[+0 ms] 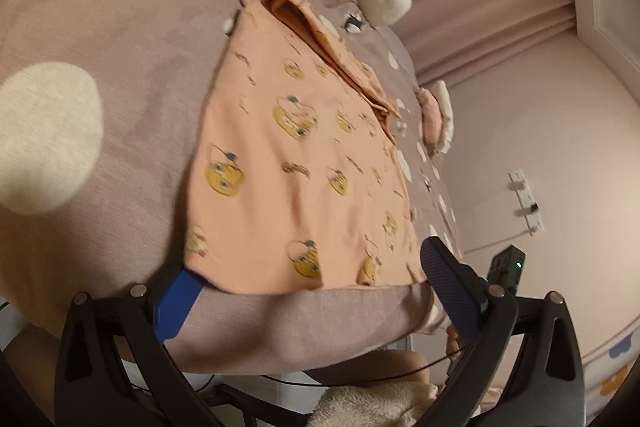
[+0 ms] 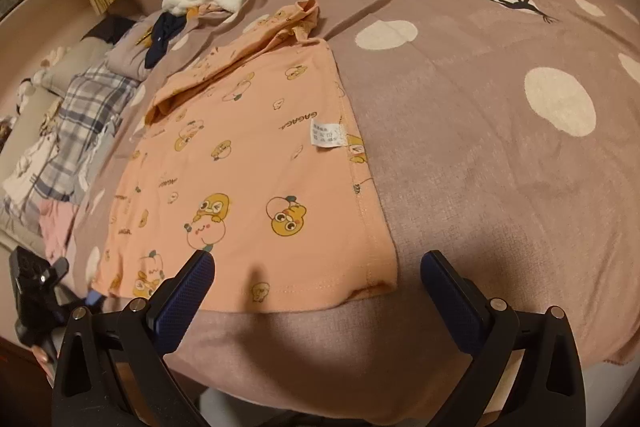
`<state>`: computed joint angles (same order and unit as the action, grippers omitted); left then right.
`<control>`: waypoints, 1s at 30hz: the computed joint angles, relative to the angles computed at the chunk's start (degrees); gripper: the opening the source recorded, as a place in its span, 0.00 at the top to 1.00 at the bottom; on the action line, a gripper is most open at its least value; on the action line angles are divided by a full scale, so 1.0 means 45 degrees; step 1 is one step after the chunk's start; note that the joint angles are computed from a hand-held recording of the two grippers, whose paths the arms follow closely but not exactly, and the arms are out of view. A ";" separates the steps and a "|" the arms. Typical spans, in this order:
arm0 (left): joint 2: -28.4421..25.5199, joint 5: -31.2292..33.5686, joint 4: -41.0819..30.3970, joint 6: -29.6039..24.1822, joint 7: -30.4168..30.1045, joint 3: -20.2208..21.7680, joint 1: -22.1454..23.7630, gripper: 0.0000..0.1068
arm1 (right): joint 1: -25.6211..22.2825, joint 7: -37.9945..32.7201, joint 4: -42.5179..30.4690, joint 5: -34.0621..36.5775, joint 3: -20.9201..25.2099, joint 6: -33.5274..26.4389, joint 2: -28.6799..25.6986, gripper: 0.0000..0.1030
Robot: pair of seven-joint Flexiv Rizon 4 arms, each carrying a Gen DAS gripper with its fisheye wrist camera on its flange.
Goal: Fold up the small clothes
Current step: 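Grasp the garment's hem with both tools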
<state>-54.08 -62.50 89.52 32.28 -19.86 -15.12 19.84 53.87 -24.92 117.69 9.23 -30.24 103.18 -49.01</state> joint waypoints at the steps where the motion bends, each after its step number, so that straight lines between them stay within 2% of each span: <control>1: 0.0047 -0.0069 0.0081 0.0180 0.0069 0.0002 -0.0061 0.04 | 0.0000 -0.0063 0.0000 -0.0066 -0.0009 -0.0065 0.0008 0.01; 5: 0.0163 -0.0661 0.0380 0.0734 0.0525 -0.0199 -0.0149 0.05 | -0.0452 -0.0293 -0.0036 -0.0306 0.0422 0.0059 0.0130 0.01; 9: -0.0066 -0.1102 0.0121 0.0754 0.0380 -0.0387 -0.0133 0.08 | -0.2175 -0.0949 -0.0154 0.0353 0.2433 0.1686 0.0354 0.01; 11: -0.0164 -0.1317 0.0012 0.0826 0.0223 -0.0437 -0.0169 0.14 | -0.3693 -0.0885 -0.0117 -0.0020 0.3993 0.2802 0.0406 0.01; 13: -0.0191 -0.1439 -0.0031 0.1120 0.0158 -0.0426 -0.0303 0.17 | -0.4600 -0.1162 -0.0137 -0.0083 0.4991 0.3566 0.0336 0.01; 17: 0.0037 -0.1627 0.0309 0.2234 0.0974 -0.0446 -0.0651 0.21 | -0.5905 -0.1250 -0.0292 0.0045 0.6483 0.4665 0.0116 0.01; 19: 0.0032 -0.1729 0.0356 0.2425 0.1080 -0.0494 -0.0657 0.22 | -0.6292 -0.1251 -0.0298 0.0008 0.6939 0.4971 0.0063 0.01; 23: -0.0063 -0.1889 0.0295 0.2686 0.0936 -0.0525 -0.0636 0.34 | -0.6710 -0.1382 -0.0321 -0.0368 0.7405 0.5086 0.0049 0.01; 30: -0.0052 -0.2155 0.0359 0.3101 0.0790 -0.0625 -0.0663 0.34 | -0.5832 -0.2002 -0.0821 0.0227 0.6604 0.4542 -0.0111 0.01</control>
